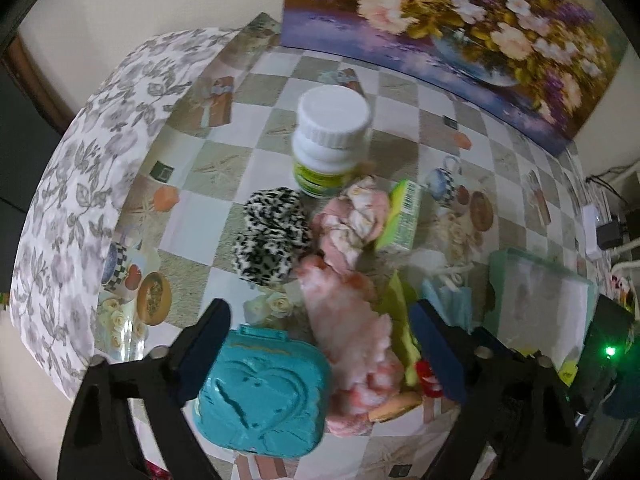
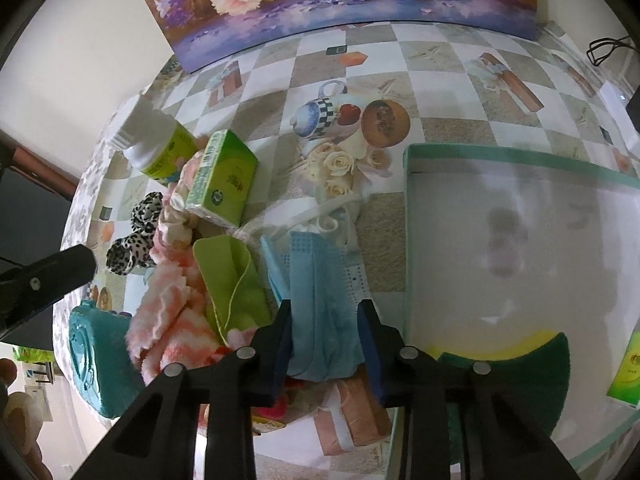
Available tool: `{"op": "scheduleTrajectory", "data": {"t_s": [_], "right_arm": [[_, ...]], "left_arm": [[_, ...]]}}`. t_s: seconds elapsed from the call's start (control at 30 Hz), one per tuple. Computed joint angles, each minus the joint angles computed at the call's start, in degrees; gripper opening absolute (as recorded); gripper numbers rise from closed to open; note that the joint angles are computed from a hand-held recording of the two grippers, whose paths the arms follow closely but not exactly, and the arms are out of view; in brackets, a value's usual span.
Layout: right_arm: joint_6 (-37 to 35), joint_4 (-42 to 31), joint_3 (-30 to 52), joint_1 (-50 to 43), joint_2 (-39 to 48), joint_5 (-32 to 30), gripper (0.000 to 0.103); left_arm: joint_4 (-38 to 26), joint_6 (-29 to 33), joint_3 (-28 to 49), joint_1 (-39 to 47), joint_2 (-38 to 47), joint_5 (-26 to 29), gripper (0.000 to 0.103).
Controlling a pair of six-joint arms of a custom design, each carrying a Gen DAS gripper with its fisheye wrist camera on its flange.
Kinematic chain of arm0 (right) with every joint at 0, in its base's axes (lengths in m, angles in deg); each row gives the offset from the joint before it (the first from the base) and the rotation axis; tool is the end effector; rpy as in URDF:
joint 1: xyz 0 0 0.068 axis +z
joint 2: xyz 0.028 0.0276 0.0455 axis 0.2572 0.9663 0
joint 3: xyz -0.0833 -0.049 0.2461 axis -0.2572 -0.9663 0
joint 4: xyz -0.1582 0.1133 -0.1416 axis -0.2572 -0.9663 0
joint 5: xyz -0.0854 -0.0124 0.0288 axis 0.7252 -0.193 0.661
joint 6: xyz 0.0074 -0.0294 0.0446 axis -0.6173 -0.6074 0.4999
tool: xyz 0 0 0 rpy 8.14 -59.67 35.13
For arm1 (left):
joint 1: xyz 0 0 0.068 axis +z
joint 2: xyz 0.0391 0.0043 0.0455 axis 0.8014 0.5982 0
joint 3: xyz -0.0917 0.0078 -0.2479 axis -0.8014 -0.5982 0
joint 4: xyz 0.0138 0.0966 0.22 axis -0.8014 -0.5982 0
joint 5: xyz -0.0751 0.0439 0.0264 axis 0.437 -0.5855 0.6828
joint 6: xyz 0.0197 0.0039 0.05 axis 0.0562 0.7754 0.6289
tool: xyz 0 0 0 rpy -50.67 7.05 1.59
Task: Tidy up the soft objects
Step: 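Move the right tool back to the blue face mask, then grasp the blue face mask with the right tool while the left tool reaches the red hair tie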
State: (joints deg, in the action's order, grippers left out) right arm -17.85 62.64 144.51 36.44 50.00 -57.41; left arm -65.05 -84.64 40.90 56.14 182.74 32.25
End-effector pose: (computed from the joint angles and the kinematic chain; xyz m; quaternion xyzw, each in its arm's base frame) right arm 0.3281 0.1356 0.0499 -0.0460 0.9828 0.1282 0.1246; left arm 0.3133 0.0147 0.1227 -0.1444 0.9794 -0.0281 0.1385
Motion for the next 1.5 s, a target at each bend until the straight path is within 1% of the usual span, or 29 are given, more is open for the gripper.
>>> {"op": "scheduleTrajectory", "data": {"t_s": [0.1, 0.2, 0.37, 0.57, 0.8, 0.87, 0.93, 1.0, 1.03, 1.1, 1.27, 1.3, 1.33, 1.4, 1.5], "right_arm": [[-0.39, 0.11, 0.06, 0.09, 0.26, -0.84, 0.034], [-0.78, -0.38, 0.37, 0.08, 0.64, -1.65, 0.034], [-0.73, -0.27, 0.75, 0.21, 1.29, -1.08, 0.035], [-0.39, -0.58, 1.53, -0.62, 3.15, -4.17, 0.035], [-1.10, 0.37, 1.41, 0.08, 3.64, -3.13, 0.035], [-1.38, 0.61, 1.16, 0.24, 3.50, -2.66, 0.033], [-1.29, 0.64, 0.99, 0.17, 3.22, -2.42, 0.023], [-1.22, 0.75, 0.94, -0.07, 3.17, -2.93, 0.017], [-1.22, 0.99, 0.65, -0.03, 3.03, -3.04, 0.016], [-1.34, 1.04, 0.35, -0.08, 2.71, -2.94, 0.013], [-0.74, 1.17, -0.86, -0.82, 0.85, -3.84, 0.011], [-1.18, 1.28, -1.34, -1.38, 0.46, -4.19, 0.011], [-1.41, 1.36, -1.73, -1.74, 0.09, -4.51, 0.011], [-1.51, 1.21, -1.91, -2.59, -0.10, -5.14, 0.011], [-1.38, 1.23, -2.15, -4.33, 0.18, -6.83, 0.011]], "left_arm": [[-0.31, -0.22, 0.15, -1.23, 0.30, 0.42, 0.086], [-0.51, -0.53, 0.22, -2.26, 0.24, -0.31, 0.085], [-0.39, -0.89, 0.04, -2.45, -0.07, -0.55, 0.085], [-0.34, -1.07, -0.06, -2.38, -0.09, -0.23, 0.085], [-0.45, -0.98, -0.02, -3.83, -0.09, -0.75, 0.085], [-0.43, -0.91, -0.06, -4.32, -0.09, -0.98, 0.085], [-0.46, -0.94, -0.09, -4.86, -0.12, -0.99, 0.085], [-0.50, -0.94, -0.22, -5.33, -0.32, -0.77, 0.081], [-0.57, -0.91, -0.20, -5.59, -0.38, -0.60, 0.079], [-0.63, -0.91, -0.19, -6.23, -0.46, -0.39, 0.079], [-0.55, -1.07, -0.14, -7.56, -0.29, -0.15, 0.078], [-0.50, -1.12, -0.12, -7.71, -0.23, -0.03, 0.075], [-0.44, -1.17, -0.16, -7.94, -0.17, 0.15, 0.070], [-0.48, -1.24, -0.14, -8.43, 0.28, 0.79, 0.066], [-0.12, -1.32, -0.13, -9.78, 1.32, 1.74, 0.065]]}}
